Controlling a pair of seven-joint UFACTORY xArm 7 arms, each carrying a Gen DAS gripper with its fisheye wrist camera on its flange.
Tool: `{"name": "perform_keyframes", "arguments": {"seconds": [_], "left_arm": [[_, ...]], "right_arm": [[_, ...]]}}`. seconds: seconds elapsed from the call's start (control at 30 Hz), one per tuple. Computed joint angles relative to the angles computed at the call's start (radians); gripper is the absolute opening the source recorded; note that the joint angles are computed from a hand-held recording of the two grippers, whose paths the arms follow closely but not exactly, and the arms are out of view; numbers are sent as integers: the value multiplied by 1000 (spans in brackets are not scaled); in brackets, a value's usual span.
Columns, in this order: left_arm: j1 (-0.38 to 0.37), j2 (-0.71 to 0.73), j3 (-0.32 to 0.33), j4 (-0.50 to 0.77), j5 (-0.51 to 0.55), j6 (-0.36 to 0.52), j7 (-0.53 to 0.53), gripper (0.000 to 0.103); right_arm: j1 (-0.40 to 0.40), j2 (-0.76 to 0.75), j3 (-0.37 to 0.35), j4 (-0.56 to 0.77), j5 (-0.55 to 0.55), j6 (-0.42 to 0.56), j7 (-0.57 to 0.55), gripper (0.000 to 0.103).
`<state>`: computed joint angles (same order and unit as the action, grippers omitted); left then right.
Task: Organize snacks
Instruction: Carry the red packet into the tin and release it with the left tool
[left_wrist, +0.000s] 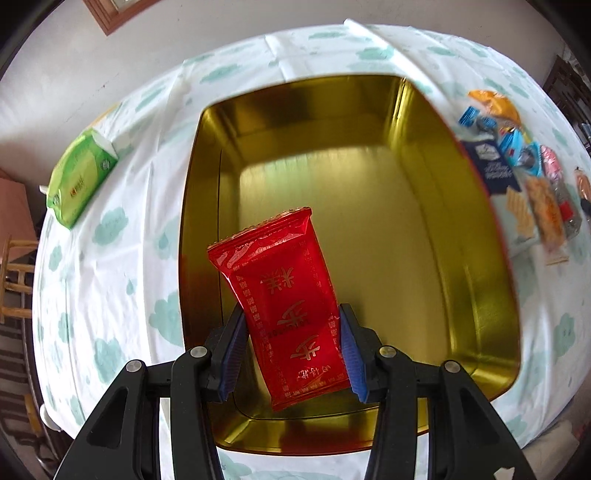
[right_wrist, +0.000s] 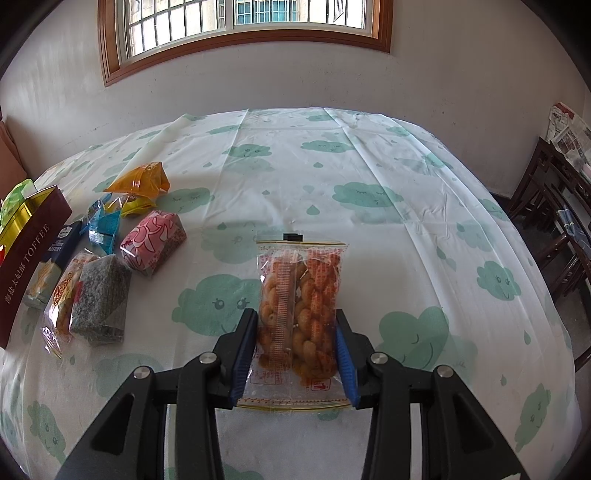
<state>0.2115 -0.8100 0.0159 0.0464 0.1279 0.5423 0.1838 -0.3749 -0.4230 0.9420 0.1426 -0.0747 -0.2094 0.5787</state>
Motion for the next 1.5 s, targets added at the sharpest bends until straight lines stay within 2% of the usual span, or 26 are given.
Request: {"name": "perform_keyframes", "arguments": {"seconds": [0.27, 0.47, 0.8, 0.9, 1.03, 1.13, 1.27, 1.5], "left_arm": [[21, -61, 17, -42, -13, 21, 13, 43], [4, -135, 12, -61, -40, 87, -4, 40], [-5, -185, 9, -72, -51, 129, -30, 40], [-5, -180, 5, -66, -50, 132, -41, 42], [-10, -196, 5, -68, -49, 125, -49, 46], [-15, -236, 2, -75, -51, 130, -57, 53], [-24, -336, -9, -95, -52, 158, -76, 62], [-32, -467, 8, -114, -66, 207, -84, 67]], "right_arm": [[-3, 0, 0, -1, -2, -1, -2, 41], [-1, 0, 2, 1, 0, 1, 0, 41], [7, -1, -7, 5, -9, 16, 5, 41], [49, 8, -65, 19, -30, 66, 2, 41], [148, 37, -210, 44, -83, 142, -15, 41], [230, 57, -314, 69, -114, 206, -31, 41], [344, 79, -446, 97, -133, 271, -57, 42], [516, 112, -648, 160, -128, 413, -112, 42]]}}
